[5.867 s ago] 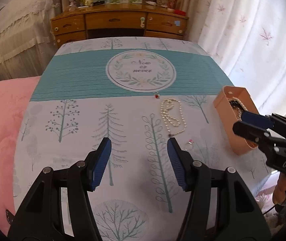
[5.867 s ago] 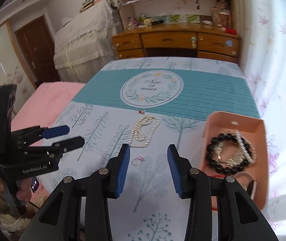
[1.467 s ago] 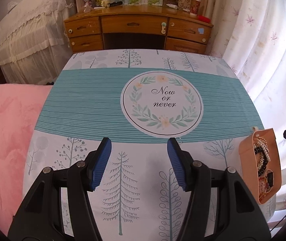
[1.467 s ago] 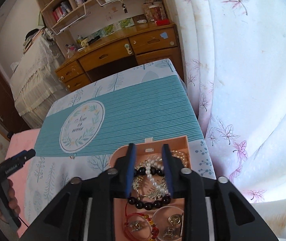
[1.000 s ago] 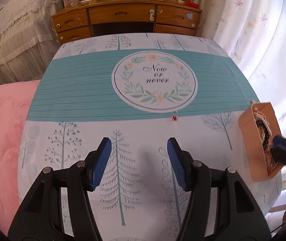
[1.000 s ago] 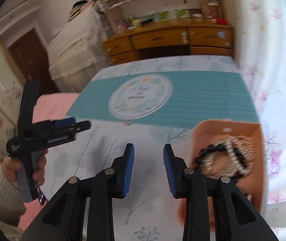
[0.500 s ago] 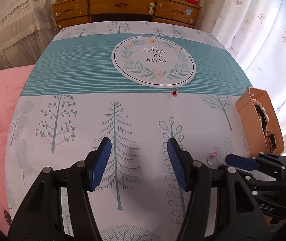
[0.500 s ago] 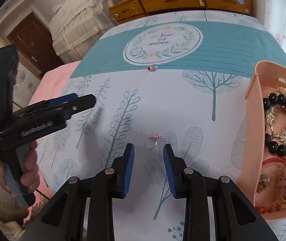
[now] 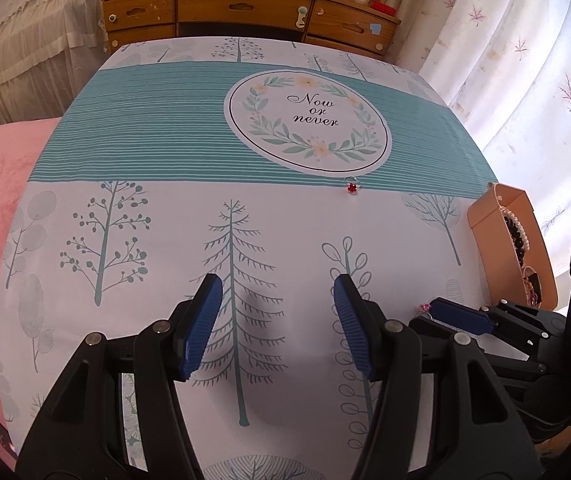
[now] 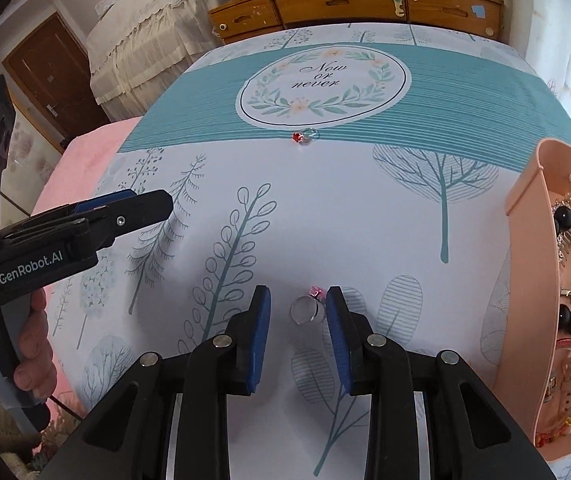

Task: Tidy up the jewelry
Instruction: 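Move the right tool to the clear pink-stone ring and grasp it, then grasp the red-bead ring with the left tool while the right tool holds the clear ring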

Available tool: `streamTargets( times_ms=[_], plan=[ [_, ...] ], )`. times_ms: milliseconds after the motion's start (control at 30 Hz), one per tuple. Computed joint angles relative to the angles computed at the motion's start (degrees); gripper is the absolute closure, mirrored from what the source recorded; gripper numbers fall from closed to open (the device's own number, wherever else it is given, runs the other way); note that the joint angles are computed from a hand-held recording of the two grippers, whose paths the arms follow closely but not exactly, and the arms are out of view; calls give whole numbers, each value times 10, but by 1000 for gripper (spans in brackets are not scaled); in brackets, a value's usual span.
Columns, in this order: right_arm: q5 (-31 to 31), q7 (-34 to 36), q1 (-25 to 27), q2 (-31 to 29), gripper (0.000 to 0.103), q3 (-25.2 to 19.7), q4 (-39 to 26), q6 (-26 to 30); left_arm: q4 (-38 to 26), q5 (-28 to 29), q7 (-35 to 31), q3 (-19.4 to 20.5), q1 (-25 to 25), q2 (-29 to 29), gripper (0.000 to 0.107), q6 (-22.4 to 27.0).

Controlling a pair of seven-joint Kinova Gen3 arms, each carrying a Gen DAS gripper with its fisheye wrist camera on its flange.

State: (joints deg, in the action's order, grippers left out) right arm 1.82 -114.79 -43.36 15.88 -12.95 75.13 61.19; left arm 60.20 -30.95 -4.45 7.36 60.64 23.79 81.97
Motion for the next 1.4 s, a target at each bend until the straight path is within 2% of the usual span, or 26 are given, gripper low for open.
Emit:
streamTargets(
  times_ms=[133,367,433,733,933,1033,1100,1400],
  plan=[
    [21,-11,-12,2,75,3,-5,5,2,-1,-1,0,-2,-1,52,-5],
    [71,-25,-39,12,92,9,-18,18,-14,-4,-17,-2,-4,8,52,0],
    [86,-24,-47,11,94,9,-16,18,-23,-4,-29,-4,-5,14,52,2],
    [42,-23,-6,-4,95,11,2,-17,-93,24,-111,-23,-34,62,52,-7],
    [20,-13,23,-15,95,11,0,-39,-134,57,-185,-35,-60,95,53,-33],
    [6,-5,35,-19,95,10,-4,-45,-144,68,-215,-41,-64,106,64,-44],
    [2,-1,40,-20,95,10,-5,-47,-152,80,-231,-43,-68,115,78,-42],
    [-28,18,60,-32,95,7,6,-56,-187,93,-266,-63,-66,145,92,-25]
  ],
)
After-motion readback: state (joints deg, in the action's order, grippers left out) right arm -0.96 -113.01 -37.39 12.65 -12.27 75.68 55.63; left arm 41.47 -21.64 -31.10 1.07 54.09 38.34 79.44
